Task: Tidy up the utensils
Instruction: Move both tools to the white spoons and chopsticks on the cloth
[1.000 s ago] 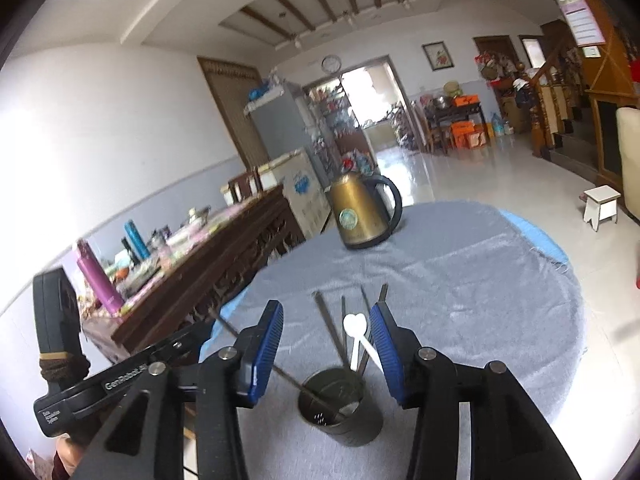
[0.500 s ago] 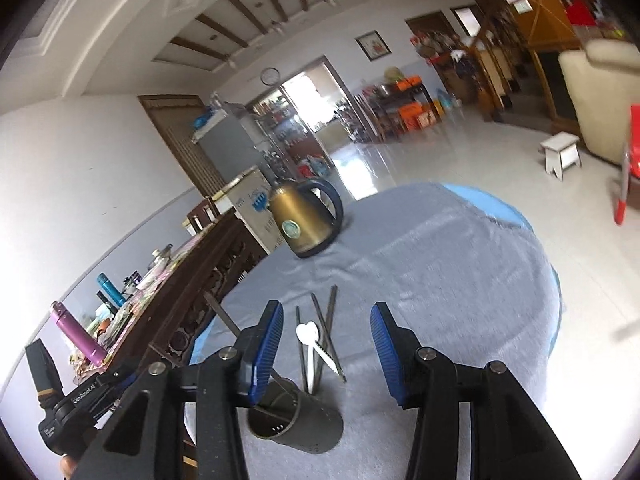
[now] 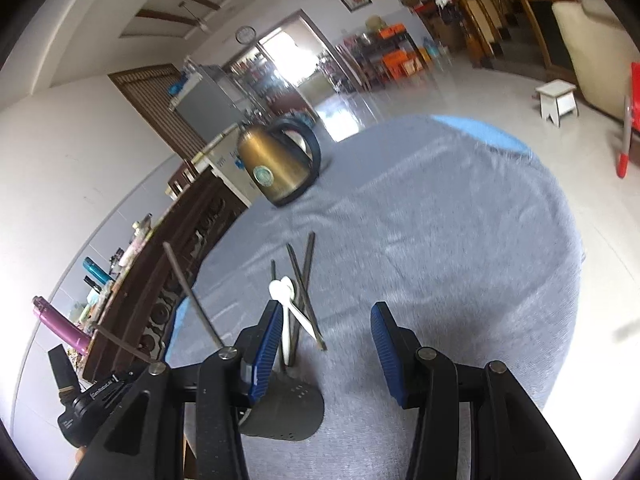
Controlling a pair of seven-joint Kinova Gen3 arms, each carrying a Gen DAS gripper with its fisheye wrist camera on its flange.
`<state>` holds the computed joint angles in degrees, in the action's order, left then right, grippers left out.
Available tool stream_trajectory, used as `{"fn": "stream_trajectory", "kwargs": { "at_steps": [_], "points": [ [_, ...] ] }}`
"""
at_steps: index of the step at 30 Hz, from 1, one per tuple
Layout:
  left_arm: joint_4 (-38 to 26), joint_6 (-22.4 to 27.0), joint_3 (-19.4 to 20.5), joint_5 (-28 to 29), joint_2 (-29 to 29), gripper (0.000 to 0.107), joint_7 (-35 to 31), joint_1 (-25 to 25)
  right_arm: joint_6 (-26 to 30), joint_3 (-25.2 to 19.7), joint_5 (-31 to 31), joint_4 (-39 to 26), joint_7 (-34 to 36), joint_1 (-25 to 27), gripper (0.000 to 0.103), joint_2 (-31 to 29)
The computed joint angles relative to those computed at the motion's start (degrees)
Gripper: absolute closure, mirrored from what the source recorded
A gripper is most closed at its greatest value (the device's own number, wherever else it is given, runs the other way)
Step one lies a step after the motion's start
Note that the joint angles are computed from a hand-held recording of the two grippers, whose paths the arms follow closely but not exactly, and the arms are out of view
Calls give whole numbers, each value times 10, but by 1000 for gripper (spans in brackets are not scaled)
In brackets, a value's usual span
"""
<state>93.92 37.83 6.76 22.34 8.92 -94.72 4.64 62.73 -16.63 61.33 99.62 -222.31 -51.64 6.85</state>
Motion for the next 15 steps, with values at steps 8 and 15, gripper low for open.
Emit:
{"fn": "stream_trajectory", "kwargs": {
  "at_steps": [8, 15],
  "points": [
    [-84, 29, 10, -55, 89, 60, 26, 26, -102, 27, -28, 34, -1, 45, 54, 9],
    [-211, 92, 31, -69, 192, 60, 8, 46, -175, 49, -41, 54, 9, 75, 54, 20]
  ]
}}
